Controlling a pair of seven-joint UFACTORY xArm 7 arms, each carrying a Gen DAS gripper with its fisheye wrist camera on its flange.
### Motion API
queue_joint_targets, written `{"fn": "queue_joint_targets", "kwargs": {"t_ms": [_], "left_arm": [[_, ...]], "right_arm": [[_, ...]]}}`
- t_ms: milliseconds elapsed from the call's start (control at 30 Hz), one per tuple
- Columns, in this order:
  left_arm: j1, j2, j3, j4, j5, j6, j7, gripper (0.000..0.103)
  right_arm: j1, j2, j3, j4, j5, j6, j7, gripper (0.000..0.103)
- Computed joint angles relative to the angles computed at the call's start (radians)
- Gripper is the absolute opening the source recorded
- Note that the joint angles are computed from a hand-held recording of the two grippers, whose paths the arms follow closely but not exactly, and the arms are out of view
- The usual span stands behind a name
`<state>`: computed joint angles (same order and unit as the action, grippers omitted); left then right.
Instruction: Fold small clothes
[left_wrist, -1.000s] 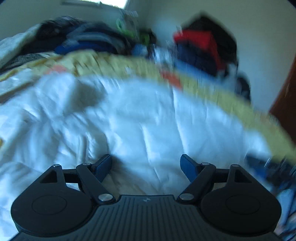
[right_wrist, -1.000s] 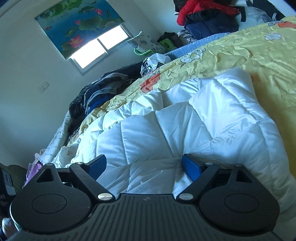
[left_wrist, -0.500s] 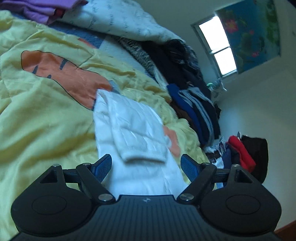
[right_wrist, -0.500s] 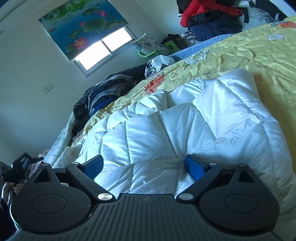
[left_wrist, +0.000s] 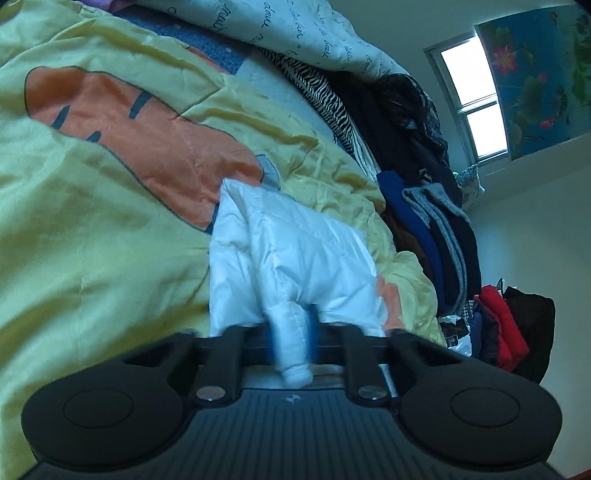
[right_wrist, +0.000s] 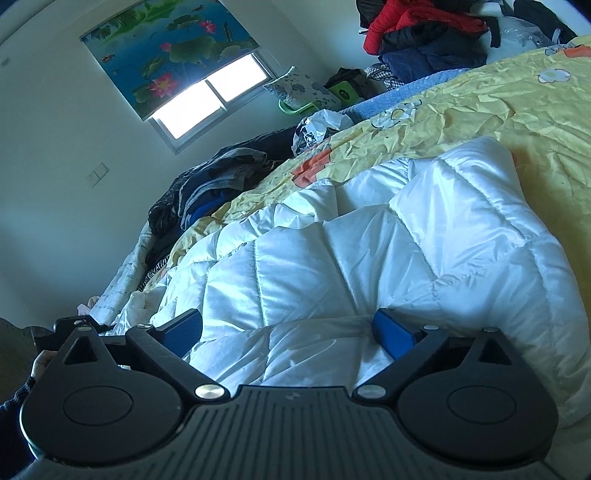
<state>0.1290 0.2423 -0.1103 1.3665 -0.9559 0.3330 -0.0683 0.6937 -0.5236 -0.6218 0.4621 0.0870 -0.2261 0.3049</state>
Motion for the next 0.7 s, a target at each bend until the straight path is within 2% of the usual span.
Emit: {"fn": "queue_joint_targets", "kwargs": {"t_ms": [67, 167, 267, 400, 533, 633, 700], "left_arm": [[0.003, -0.043, -0.02, -0.034, -0.065, -0.015, 0.044, 0.009], [-0.01, -0.135, -0.035, -0.087, -0.255, 0.01, 0.154, 0.008], [-0.059, -0.232, -0.032, -0.136, -0.408, 0.038, 0.262, 0.008], [-0.155, -0.335, -0.027, -0.197, -0.52, 0.091, 0.376, 0.008], [-0.252, -0.381, -0.017, -0.276, -0.635, 0.145, 0.396, 0.009], [-0.316, -0.381, -0.004, -0.337, -0.697, 0.163, 0.324, 0.009], [-0.346, -0.374, -0.003, -0.364, -0.715, 0.151, 0.332, 0.009]], "right_arm": [[0.007, -0.003, -0.008, -0.001, -0.002, -0.003, -0.001, 0.102], [0.014, -0.006, -0.015, -0.004, -0.004, -0.008, 0.0, 0.103], [0.019, -0.009, -0.021, -0.007, -0.009, -0.014, 0.004, 0.103], [0.035, -0.019, -0.042, -0.013, -0.019, -0.027, 0.01, 0.103], [0.043, -0.03, -0.056, -0.02, -0.03, -0.032, 0.014, 0.103], [0.043, -0.032, -0.057, -0.02, -0.034, -0.028, 0.014, 0.103], [0.04, -0.033, -0.054, -0.02, -0.034, -0.023, 0.013, 0.103]]}}
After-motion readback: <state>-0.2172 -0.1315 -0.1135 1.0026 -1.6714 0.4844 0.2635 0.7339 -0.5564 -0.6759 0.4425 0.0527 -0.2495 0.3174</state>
